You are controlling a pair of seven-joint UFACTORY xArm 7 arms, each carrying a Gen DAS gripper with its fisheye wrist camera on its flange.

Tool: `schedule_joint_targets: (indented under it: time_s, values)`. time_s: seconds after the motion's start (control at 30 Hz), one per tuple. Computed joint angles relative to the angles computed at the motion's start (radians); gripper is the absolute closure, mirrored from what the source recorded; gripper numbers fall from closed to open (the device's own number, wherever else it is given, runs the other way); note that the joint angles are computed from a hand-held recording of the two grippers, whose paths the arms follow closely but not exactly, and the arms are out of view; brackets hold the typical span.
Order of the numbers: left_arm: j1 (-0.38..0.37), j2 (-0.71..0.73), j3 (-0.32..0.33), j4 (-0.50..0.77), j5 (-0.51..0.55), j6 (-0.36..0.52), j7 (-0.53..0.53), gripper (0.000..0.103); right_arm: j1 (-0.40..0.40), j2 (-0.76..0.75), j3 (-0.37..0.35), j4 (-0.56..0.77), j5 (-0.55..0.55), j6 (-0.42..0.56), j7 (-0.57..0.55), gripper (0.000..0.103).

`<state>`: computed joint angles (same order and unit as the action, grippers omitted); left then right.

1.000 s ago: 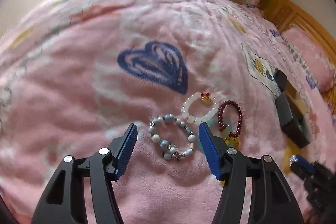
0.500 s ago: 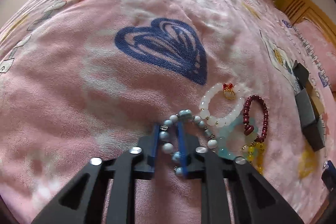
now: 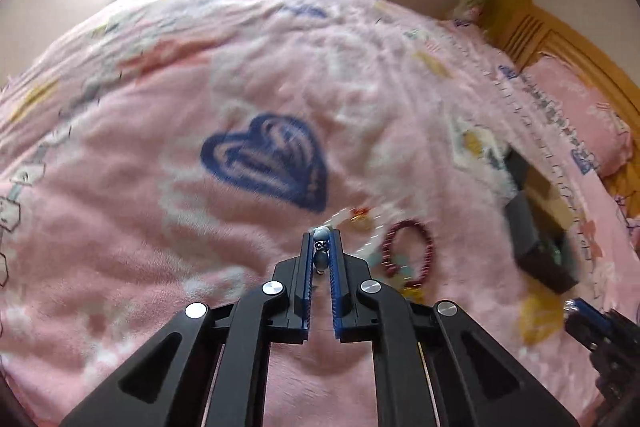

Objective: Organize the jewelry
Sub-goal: 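Carry grey bracelet and earrings into the black box and open both tools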

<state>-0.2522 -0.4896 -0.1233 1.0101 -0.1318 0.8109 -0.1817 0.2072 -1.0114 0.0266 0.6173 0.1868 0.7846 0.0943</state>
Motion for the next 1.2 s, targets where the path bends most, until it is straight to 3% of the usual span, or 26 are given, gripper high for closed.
schedule_joint_targets:
  time_s: [0.3,0.47,0.6,0.8,1.07,1.2]
  values:
    - [-0.071,-0.019,-0.042,0.094,-0.015,-0.017,0.045,0.094,-0.049,-0.022,-0.049,0.043,-0.019,0.017,-0.005,0.087]
    - [-0.096,0.069,-0.105,0.264,0.03,0.014,0.05,0.094,-0.084,-0.03,-0.144,0.062,0.013,0.029,-0.023,0.087]
    - [-0.159,0.198,-0.116,0.43,-0.041,0.065,0.055,0.094,-0.134,-0.007,-0.213,0.08,0.036,0.048,-0.04,0.087]
    - [-0.217,0.394,-0.209,0.599,0.126,0.09,-0.066,0.094,-0.183,0.001,-0.28,0.088,0.081,0.054,-0.066,0.087]
    - [-0.325,0.512,-0.194,0.638,0.205,0.096,-0.163,0.094,-0.2,0.05,-0.373,0.116,0.168,0.078,-0.121,0.087]
    - [-0.349,0.533,-0.18,0.641,0.215,0.11,-0.184,0.094,-0.22,0.069,-0.385,0.114,0.197,0.081,-0.134,0.087]
